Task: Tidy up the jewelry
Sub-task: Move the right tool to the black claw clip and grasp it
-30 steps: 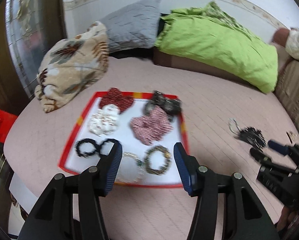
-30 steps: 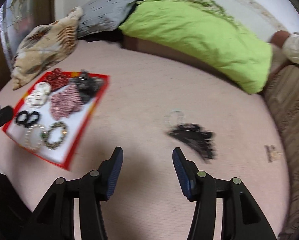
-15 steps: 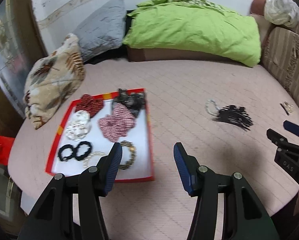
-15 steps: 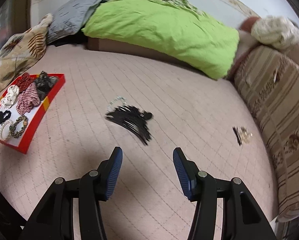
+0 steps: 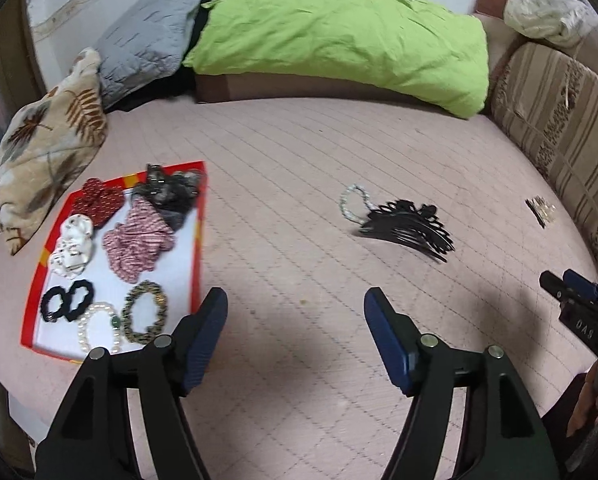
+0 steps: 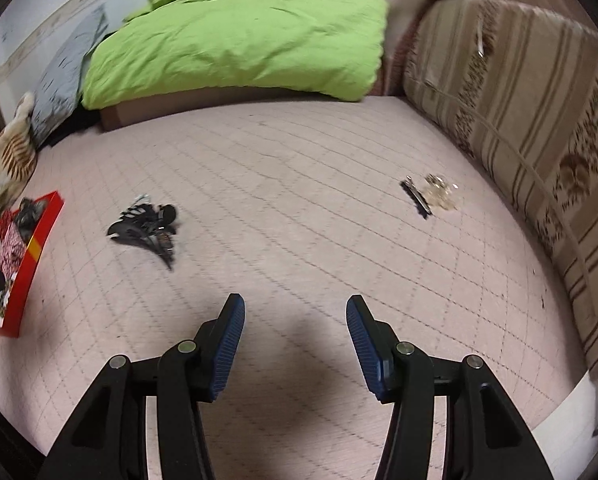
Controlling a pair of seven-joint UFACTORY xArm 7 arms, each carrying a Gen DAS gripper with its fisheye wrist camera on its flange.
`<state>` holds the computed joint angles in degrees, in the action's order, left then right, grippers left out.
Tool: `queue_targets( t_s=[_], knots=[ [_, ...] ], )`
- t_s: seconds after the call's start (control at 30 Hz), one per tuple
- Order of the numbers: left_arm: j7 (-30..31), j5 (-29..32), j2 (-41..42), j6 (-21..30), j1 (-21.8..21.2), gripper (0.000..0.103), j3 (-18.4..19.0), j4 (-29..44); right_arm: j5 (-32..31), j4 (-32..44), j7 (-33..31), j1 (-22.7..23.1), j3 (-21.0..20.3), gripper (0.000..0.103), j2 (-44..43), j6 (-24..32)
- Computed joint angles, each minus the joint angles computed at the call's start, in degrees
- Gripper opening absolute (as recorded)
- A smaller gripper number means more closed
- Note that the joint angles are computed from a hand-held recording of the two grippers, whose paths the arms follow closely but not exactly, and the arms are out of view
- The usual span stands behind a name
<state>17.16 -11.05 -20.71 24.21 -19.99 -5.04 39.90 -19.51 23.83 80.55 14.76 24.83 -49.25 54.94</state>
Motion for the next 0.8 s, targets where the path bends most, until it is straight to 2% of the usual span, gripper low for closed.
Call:
queue_targets(
  t_s=[0.07,0.13,0.23,0.33,0.43,0.63,0.8],
  knots=[
    [1.89,-1.65,1.65,0.41,-1.51,0.070,0.74,0.82,0.79,-2.17,0.39,0.40,-1.51,0.057,-1.66,-1.78],
    [2.28,-2.45,3.51,1.33,-1.65,0.070,0.58,1.91,1.88,-4.50,-0.15,0.34,-4.11,0.058,-2.43,-6.67],
    [2.87,-5.14,6.19,2.55,-1.82,0.070,0.77,3.49,2.92,-7.26,-2.06,-1.16,-7.20,0.058,-1.43,-18.68],
    [4.80,-6.91,8.26,2.48,-1.48,0.070,0.69,4.88,2.58,-6.43,-7.14,-3.67,-8.73,0.058,4.66,-31.83],
    [5.35,-6.05,11.18,1.67,-0.32,0.070,-0.12,7.62,1.59,-3.51,-11.75,-7.05,-7.64,0.058,11.15,-38.72],
    [4.87,-4.51,18.52,1.82,1.81,0.065,-1.69,15.28,0.93,1.48,-17.11,-12.00,-4.82,0.058,20.43,-43.43],
    [3.92,-3.34,22.47,1.68,2.85,0.065,-2.94,18.25,0.27,3.79,-19.53,-14.19,-4.21,0.065,26.86,-47.77]
  ],
)
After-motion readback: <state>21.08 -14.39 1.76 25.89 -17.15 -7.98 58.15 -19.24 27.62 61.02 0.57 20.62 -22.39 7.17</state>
